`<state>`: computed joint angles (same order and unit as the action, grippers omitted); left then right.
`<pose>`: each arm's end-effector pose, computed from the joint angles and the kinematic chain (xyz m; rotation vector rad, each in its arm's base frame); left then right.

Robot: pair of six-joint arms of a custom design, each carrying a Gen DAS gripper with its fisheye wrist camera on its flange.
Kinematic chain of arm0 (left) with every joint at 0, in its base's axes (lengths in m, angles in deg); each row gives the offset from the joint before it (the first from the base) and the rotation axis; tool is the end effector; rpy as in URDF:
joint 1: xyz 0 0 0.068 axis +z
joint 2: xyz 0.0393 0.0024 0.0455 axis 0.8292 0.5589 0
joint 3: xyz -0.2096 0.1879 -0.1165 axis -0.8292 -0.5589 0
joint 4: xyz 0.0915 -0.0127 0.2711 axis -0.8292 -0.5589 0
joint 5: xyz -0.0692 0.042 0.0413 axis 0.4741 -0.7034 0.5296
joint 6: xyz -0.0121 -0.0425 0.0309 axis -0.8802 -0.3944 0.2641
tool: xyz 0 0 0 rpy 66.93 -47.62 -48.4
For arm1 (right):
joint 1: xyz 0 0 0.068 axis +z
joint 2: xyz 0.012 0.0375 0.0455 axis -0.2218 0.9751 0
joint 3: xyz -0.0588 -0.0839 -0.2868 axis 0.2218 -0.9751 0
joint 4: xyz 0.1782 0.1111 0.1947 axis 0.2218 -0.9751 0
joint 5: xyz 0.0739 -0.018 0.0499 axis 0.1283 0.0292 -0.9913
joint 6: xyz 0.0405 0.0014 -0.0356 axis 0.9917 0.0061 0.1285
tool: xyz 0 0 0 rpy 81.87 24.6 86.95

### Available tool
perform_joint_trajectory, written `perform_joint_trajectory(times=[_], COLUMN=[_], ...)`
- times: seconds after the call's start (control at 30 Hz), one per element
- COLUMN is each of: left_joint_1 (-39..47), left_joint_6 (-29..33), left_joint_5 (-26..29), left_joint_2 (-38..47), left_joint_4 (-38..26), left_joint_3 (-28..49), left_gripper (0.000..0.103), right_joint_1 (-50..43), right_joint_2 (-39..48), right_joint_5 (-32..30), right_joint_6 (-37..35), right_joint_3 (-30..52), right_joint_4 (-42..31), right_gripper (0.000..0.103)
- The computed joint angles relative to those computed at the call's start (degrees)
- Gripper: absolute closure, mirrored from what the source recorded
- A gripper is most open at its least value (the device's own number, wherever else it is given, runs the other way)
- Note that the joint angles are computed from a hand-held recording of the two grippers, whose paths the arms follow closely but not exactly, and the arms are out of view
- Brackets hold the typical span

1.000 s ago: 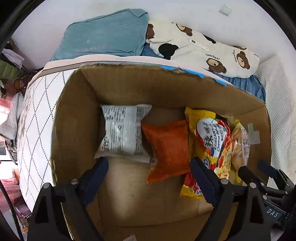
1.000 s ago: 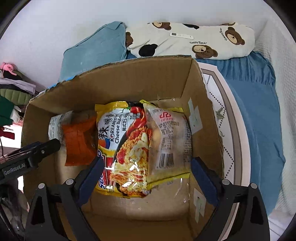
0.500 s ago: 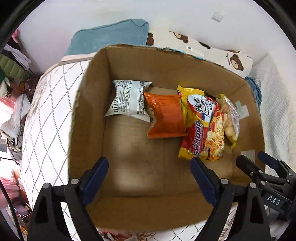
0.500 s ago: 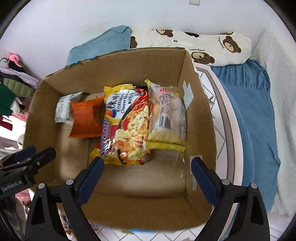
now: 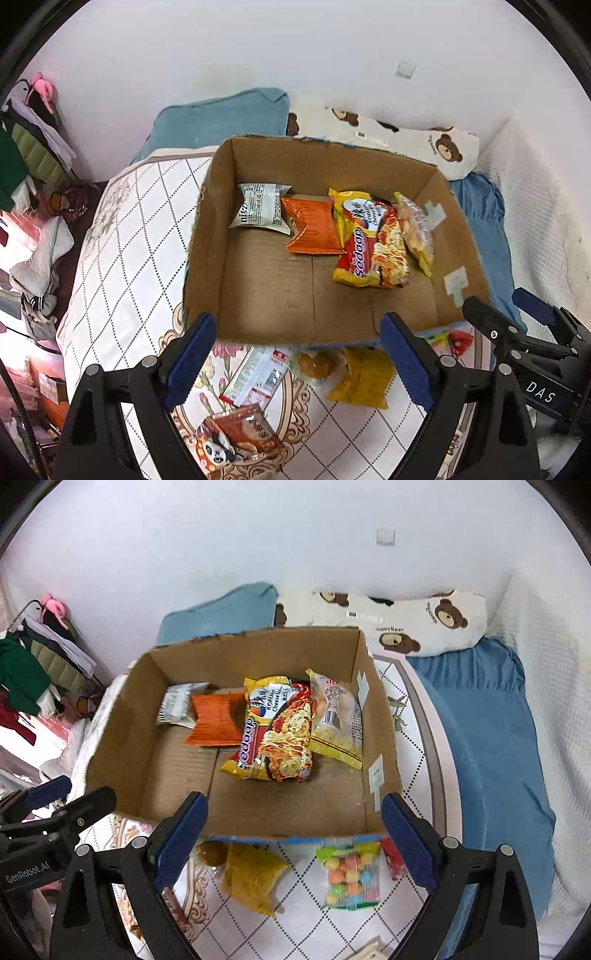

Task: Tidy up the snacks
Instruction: 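Grasp the brown biscuit packet with left tool while right tool grasps the yellow candy bag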

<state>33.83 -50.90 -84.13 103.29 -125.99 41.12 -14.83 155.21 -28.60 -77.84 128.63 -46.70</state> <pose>0.2638 -0.0993 0.3785 -0.3408 2.6551 -0.0132 0.2779 0.0002 0.3924 -0.3667 2.6447 0.2957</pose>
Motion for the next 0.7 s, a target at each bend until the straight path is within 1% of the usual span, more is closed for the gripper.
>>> perform_joint_trajectory(times=[0.13, 0.33, 0.43, 0.53, 0.6, 0.7], left_joint_1=[-4.58, -8.19, -8.33, -7.31, -5.92, -1.99], left_joint_6=[-2.46, -6.21, -7.76, -9.65, -10.79, -12.07], left_joint_5=[-3.49, -5.09, -5.06, -4.31, -3.28, -0.27], left_joint_2=[-3.05, -6.00, -7.47, -9.74, -11.50, -14.59], left_joint_4=[-1.60, -3.29, -3.89, -4.64, -5.09, -4.92], left_joint_3=[-0.17, -0.59, -2.34, -6.66, -10.68, -19.21], left_gripper=[0.012, 0.012, 0.012, 0.012, 0.012, 0.012], right_joint_1=[-2.03, -6.10, -7.24, -6.44, -4.61, -1.67], right_joint_2=[-4.72, -8.31, -9.03, -9.64, -9.75, -8.31], right_joint_5=[-1.00, -5.03, -6.58, -6.76, -5.96, -5.52], right_joint_6=[-1.28, -3.02, -3.31, -3.15, -1.89, 1.41], right_joint_3=[-0.91, 0.07, -1.44, -6.61, -11.41, -18.43], right_joint_4=[-0.98, -5.99, -8.79, -9.53, -7.88, -3.86], right_gripper=[0.006, 0.006, 0.006, 0.006, 0.006, 0.006])
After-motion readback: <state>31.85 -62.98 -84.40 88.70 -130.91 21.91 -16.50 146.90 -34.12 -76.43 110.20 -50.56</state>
